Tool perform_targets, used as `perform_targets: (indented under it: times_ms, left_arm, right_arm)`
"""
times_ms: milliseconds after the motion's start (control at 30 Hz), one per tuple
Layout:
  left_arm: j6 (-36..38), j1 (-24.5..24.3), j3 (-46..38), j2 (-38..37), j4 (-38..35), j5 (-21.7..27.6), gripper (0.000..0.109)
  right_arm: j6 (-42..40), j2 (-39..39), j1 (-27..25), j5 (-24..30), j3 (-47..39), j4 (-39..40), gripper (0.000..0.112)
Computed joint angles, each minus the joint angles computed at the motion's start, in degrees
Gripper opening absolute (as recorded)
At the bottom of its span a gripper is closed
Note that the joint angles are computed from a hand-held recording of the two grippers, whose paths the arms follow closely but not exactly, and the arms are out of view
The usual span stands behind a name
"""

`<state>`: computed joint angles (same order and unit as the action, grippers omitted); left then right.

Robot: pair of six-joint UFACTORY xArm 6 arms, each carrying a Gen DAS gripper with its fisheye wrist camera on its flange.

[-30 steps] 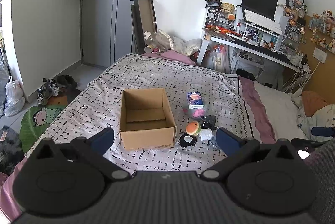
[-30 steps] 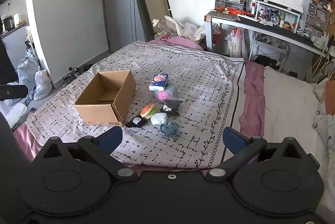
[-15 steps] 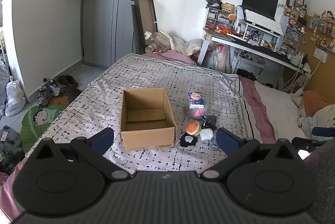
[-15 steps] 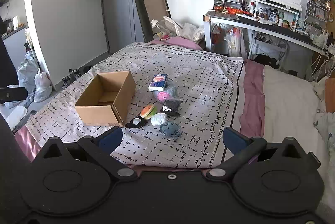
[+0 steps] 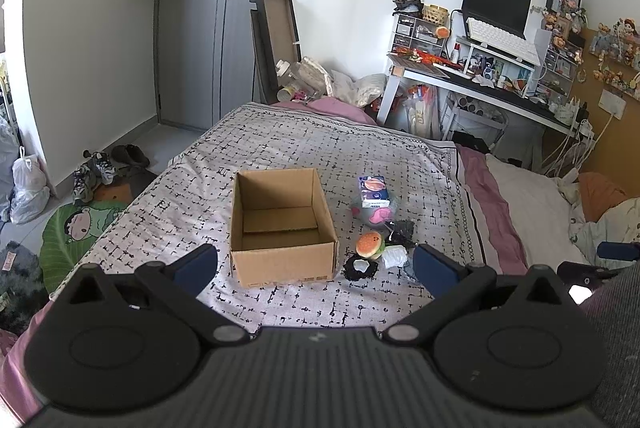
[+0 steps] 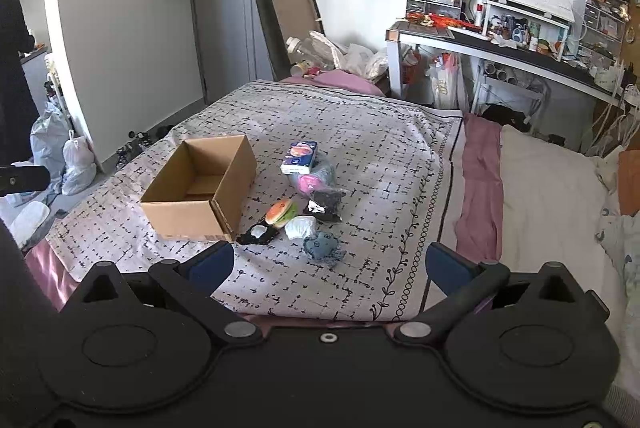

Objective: Organize soft objects

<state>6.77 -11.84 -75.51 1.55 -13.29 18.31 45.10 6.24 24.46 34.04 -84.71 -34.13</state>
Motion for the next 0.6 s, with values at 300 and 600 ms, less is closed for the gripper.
perform_targets:
  times_ms: [300, 600]
  left_arm:
    - [1.42, 0.36, -0.02, -0.04, -0.94, 0.29, 0.103]
    - [0.81, 1.23, -1.67, 1.12, 0.01, 1.41, 0.103]
  right_arm:
    - [2.32, 0.05, 0.1, 1.53, -0.35, -2.11, 0.103]
    - [-0.07, 2.36, 0.92, 3.51, -3.65, -0.68, 0.103]
